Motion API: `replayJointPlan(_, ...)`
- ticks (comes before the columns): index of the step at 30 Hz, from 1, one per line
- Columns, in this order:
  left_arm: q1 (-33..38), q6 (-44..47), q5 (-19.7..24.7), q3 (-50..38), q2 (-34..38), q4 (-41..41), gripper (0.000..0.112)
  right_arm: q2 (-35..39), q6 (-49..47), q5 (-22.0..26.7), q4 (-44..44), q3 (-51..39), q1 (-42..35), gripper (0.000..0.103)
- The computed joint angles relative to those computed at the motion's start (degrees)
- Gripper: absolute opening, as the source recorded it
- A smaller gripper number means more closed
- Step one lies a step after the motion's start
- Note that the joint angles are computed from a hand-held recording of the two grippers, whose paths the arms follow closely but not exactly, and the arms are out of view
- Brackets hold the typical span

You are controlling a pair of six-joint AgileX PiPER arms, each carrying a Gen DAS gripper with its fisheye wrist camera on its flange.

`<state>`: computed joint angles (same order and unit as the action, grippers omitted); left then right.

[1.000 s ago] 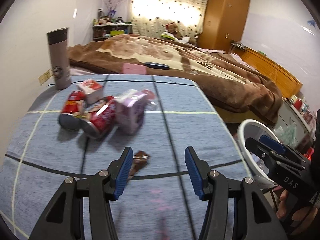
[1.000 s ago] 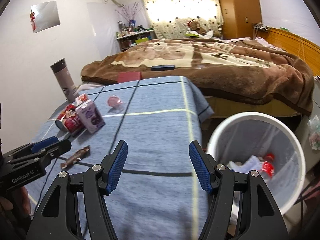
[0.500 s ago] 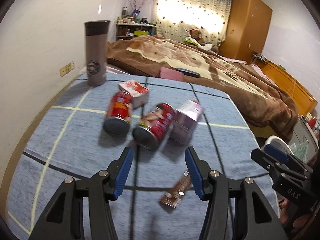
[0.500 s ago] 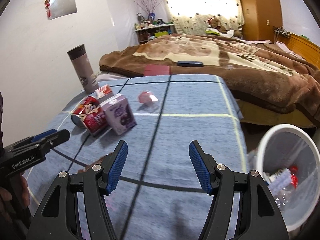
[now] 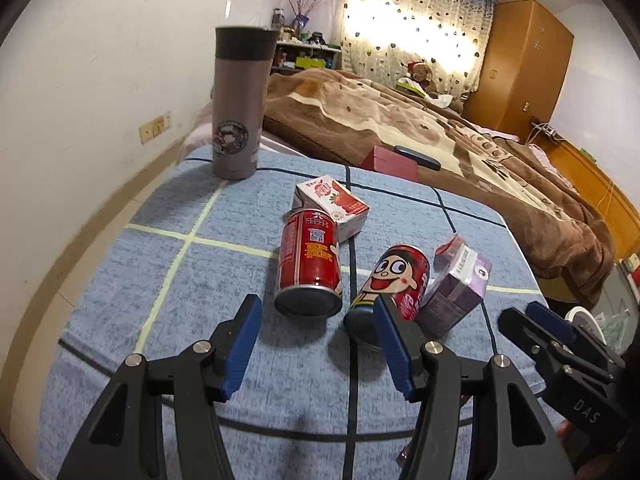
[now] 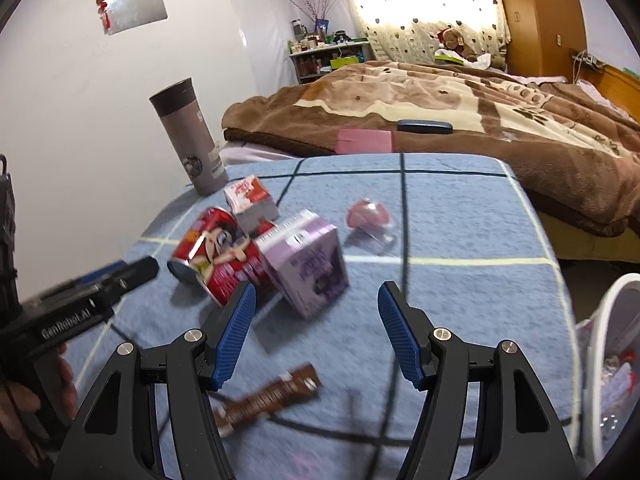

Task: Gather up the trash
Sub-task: 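Grasp the purple milk carton with the right gripper while the left grasps the red can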

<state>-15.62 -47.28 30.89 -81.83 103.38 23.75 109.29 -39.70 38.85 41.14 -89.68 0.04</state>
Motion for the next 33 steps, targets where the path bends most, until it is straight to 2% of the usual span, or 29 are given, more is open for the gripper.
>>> replayJointPlan(3, 0.53, 0.55, 1.42, -1.78, 1.36, 0.7, 0.06, 0.92, 3.14, -1.18, -0.95, -1.14, 1.65, 0.065)
replayJointPlan(6, 2.06, 4.86, 1.04, -3.38, 2.51, -3.45, 0.063, 2.41, 8.67, -1.94, -3.96, -3.42, 3.68, 0.065)
replayJointPlan(9, 2.97, 6.83, 1.66, -5.32, 4.1, -4.88, 0.063, 1.64, 16.47, -7.35, -10.28, -2.23, 6.02, 0.065)
replayJointPlan(14, 3.96, 10.36, 1.43, -7.51, 6.15, -8.12, 0.064, 5.32, 28.15, -5.61, -19.52, -8.16, 7.88, 0.065)
replayJointPlan(18, 4.77, 12.17, 2.22, -10.08, 8.44, -9.56, 0.064, 6.35, 35.91, -7.15, -29.38, -9.23, 9.73, 0.065)
replayJointPlan(21, 5.11, 12.68, 3.76, -11.74, 9.64, -10.13, 0.064, 5.75, 33.17, -7.65, -26.1, -8.0, 8.79, 0.065)
replayJointPlan(26, 6.14, 15.63, 3.88, -13.16, 10.94, -13.45, 0.064, 3.49, 34.86, -9.64, -29.25, -4.77, 8.09, 0.065)
replayJointPlan(29, 5.86, 15.7, 4.11, -13.92, 11.65, -12.68, 0.064, 3.55, 30.95, -8.29, -24.55, -4.82, 6.68, 0.065)
replayJointPlan(33, 6.08, 17.82, 4.8, -15.13, 12.79, -14.92, 0.064, 4.49, 23.32, -4.56, -12.21, -5.22, 3.52, 0.065)
